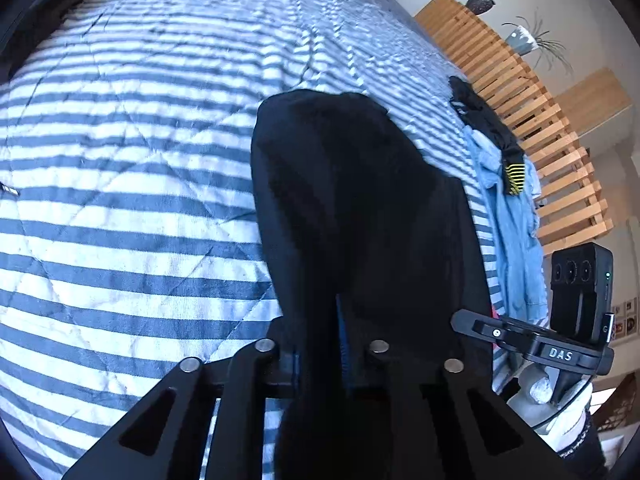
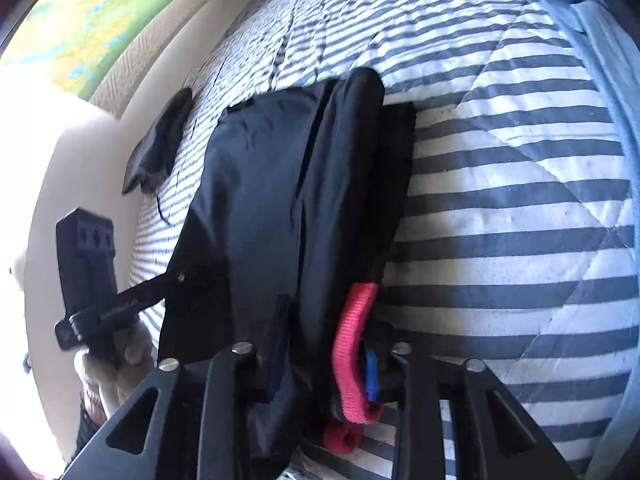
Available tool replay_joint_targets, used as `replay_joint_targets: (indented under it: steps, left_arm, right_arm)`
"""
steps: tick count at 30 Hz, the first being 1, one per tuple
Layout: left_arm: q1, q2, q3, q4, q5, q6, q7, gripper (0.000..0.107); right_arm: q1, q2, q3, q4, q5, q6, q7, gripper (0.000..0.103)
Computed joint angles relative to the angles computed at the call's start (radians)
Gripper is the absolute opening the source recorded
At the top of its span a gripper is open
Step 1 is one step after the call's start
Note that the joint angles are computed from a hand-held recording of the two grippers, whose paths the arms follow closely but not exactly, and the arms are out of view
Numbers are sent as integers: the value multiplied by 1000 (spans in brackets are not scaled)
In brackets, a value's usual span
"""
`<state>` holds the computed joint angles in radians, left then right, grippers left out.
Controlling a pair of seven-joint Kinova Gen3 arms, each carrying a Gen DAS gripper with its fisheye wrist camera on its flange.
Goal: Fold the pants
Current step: 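Lift the folded pants with both tools and carry them toward the black bundle, then lay the pants on top of the black folded bundle and open both tools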
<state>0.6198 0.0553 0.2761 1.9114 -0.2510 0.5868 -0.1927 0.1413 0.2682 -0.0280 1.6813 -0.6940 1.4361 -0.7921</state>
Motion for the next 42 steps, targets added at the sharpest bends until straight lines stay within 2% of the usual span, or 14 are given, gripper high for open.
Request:
replay_joint_targets:
  steps: [3,8,10,13,16,19,22,26,32,37,42]
  left_arm:
    - [34,-20,0,-50,-50,69,16,8]
    - [54,-47,33,-136,-127,214,20,8]
    - [44,-78,40,-141,-128,242,10,8]
    - [9,-151,49,-127,-107,278,-28,8]
    - [-43,-223,57,-146,-92,361,-94,8]
    - [-97,-326,19,-136,-66,416,-184,8]
    - [-207,-426,-21,-126,-15,455,-306,8]
    - [-255,-506,-173,-147,18,499,-468,8]
    - [-259,-503,-449,-246,-10,540,-712,8]
    - [-274,-463,-681,-301,11,495,-916,7]
    - [-324,-376,-913,-305,142,382,-1119,7]
  right_arm:
    - [10,-41,4,-1,-19,11,14,16]
    - [-20,-118,6,-7,-42,17,11,14]
    - [-36,-139,8,-15,-56,27,-4,14]
    - [-68,-158,3,-34,-92,41,-32,14]
    - [-124,-171,-20,-65,-121,26,-68,14]
    - [-214,-159,-64,-131,-134,-17,-144,14]
    - [-307,-124,-112,-226,-148,-72,-219,13]
    - [-427,-50,-174,-364,-139,-149,-325,12]
    - [-612,118,-251,-593,-67,-300,-491,12]
    - [-751,278,-277,-797,34,-371,-622,12]
    - [-872,425,-268,-996,144,-395,-702,12]
